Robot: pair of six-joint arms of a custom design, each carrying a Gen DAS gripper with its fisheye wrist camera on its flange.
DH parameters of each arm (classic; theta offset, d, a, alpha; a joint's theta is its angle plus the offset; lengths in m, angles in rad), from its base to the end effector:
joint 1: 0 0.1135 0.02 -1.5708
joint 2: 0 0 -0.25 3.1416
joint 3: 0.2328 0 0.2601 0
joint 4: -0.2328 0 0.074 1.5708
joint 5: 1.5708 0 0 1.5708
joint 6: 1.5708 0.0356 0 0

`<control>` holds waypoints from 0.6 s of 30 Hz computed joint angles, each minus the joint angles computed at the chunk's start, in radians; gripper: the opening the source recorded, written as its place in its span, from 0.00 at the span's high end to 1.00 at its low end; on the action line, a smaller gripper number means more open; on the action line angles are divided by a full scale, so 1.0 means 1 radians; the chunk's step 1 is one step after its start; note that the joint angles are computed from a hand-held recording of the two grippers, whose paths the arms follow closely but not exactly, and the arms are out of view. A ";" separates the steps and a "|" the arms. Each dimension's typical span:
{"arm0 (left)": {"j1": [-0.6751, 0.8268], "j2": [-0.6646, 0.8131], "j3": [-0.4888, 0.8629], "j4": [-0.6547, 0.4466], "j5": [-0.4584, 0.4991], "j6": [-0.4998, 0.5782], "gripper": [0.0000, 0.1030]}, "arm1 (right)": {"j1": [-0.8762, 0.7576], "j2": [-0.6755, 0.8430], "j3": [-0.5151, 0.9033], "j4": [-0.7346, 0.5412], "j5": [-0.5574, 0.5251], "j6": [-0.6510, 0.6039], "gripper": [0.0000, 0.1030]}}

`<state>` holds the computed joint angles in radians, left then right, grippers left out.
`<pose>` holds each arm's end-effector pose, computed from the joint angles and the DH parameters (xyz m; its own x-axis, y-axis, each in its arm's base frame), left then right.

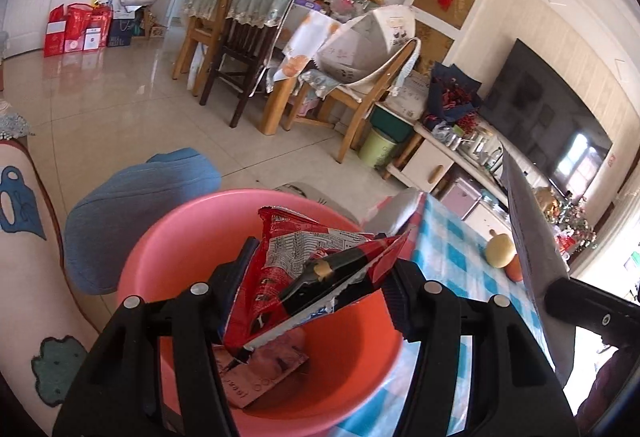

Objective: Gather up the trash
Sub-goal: 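Lift the red wrapper and wipes pack and carry them to the pink bucket, then open both tools over the pink bucket to drop the wrapper and wipes pack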

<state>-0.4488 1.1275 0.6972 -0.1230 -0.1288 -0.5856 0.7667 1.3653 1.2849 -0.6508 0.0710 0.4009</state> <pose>0.2370 -0.1090 0.2309 -0.5780 -0.3300 -0.7463 0.0149 0.9102 -0.4140 0.2233 0.2116 0.3246 -0.6980 -0.1319 -0.7038 -0.4144 0.8760 0.2469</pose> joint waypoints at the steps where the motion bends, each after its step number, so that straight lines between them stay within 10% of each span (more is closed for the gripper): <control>1: 0.015 0.005 -0.003 -0.002 0.014 0.003 0.43 | 0.005 0.034 0.025 0.008 -0.006 0.001 0.34; 18: 0.025 0.044 -0.010 -0.040 -0.052 0.004 0.16 | -0.015 0.073 -0.032 0.069 0.059 0.047 0.13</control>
